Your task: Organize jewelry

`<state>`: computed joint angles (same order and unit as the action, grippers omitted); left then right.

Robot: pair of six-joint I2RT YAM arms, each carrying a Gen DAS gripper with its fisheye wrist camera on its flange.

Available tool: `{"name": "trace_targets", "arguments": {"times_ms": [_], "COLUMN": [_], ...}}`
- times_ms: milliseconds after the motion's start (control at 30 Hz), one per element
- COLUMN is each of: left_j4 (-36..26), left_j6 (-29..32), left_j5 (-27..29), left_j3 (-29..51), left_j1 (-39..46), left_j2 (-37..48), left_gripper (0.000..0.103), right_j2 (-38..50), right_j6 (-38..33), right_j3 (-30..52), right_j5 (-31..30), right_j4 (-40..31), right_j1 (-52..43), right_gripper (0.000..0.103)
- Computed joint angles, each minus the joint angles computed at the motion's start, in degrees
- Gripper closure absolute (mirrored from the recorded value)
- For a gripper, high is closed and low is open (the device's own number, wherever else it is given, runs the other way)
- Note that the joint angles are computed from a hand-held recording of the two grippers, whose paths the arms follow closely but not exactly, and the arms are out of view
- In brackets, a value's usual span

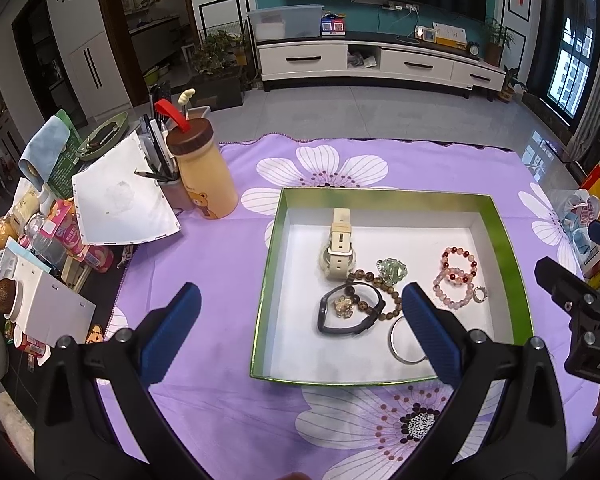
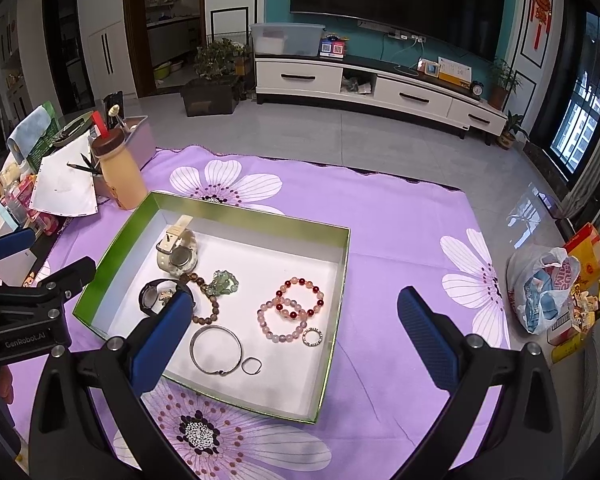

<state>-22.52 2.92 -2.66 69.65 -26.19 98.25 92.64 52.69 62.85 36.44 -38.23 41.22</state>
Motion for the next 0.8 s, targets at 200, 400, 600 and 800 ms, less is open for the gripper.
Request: {"name": "trace_targets", "arguments": {"times_ms": [200, 400, 600, 800], "left_j4": [0.18, 0.0, 0.25, 0.0], "left_j6": [0.01, 0.06, 0.11, 0.06], "left_j5": [0.0, -0.08, -0.04, -0.14], "left_j3": [0.12, 0.36, 0.34, 0.46], "left_j1": [-0.05, -0.07, -0.05, -0.11], "left_j2": [0.34, 0.67, 0.87, 0.83], "left_gripper": [0.002, 0.002, 0.002, 0.002], "right_j2": [0.14, 0.12, 0.27, 0.57], "right_j6": [-0.14, -0.2, -0.13, 0.12], "right_j3": [-0.63, -0.73, -0.92, -1.28], "right_j5": [-0.46, -0.49, -0.56, -0.69], "right_j4": [0.9, 1.02, 1.39, 2.1], "right_j1": [-0.41, -0.44, -0.5, -0.47], "right_gripper": [0.001, 0.001, 0.001, 0.001]}}
